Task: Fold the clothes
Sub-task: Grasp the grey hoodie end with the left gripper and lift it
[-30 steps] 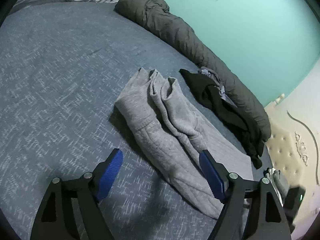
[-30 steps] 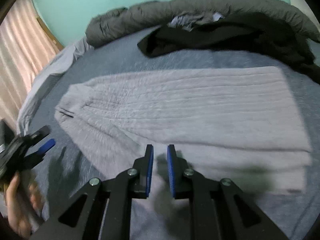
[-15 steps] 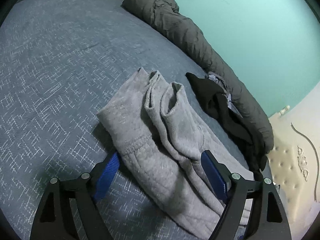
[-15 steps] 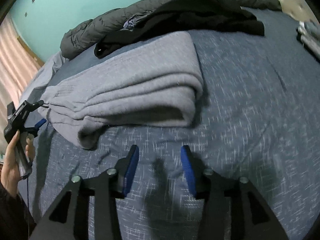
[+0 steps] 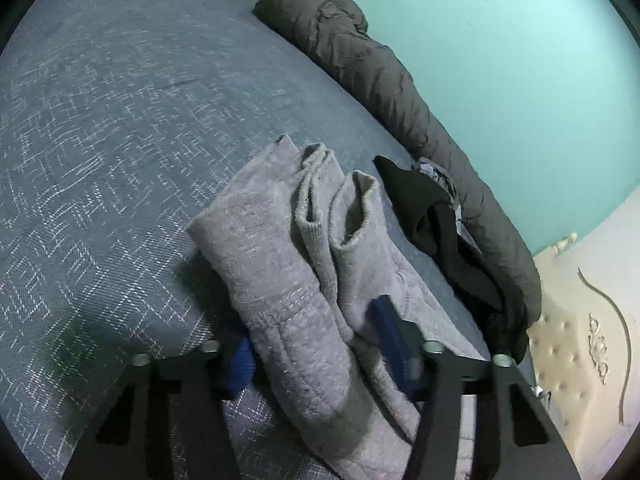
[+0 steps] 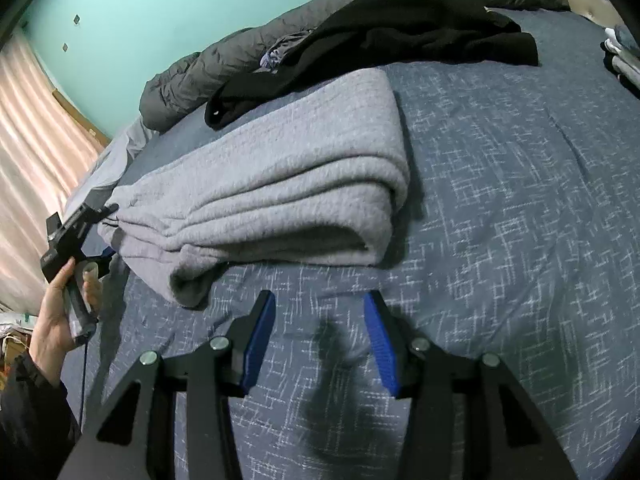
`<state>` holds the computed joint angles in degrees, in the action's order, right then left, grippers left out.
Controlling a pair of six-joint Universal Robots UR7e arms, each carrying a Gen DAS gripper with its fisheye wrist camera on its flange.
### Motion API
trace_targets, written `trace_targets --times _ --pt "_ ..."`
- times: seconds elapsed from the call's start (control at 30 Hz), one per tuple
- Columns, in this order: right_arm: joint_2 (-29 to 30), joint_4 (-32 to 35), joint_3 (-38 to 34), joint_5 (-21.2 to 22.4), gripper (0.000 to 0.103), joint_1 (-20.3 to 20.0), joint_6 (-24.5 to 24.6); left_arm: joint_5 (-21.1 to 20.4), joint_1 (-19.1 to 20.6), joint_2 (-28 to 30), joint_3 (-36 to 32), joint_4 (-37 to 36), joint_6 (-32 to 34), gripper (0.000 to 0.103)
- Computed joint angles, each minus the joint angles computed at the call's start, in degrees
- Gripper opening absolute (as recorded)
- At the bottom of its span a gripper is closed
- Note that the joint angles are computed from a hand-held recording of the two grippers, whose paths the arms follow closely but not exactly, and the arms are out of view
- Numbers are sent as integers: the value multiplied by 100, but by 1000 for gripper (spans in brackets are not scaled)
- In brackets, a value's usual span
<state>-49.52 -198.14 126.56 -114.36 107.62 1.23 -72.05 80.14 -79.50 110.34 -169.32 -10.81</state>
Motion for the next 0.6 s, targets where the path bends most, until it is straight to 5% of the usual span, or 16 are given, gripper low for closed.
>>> trace_targets --times 0.17,0.6 --pt "-84 -39 117 90 47 -58 51 -126 24 -7 -16 -64 158 29" --pt "-256 -249 241 258 47 -198 74 -51 -581 -221 221 -420 714 22"
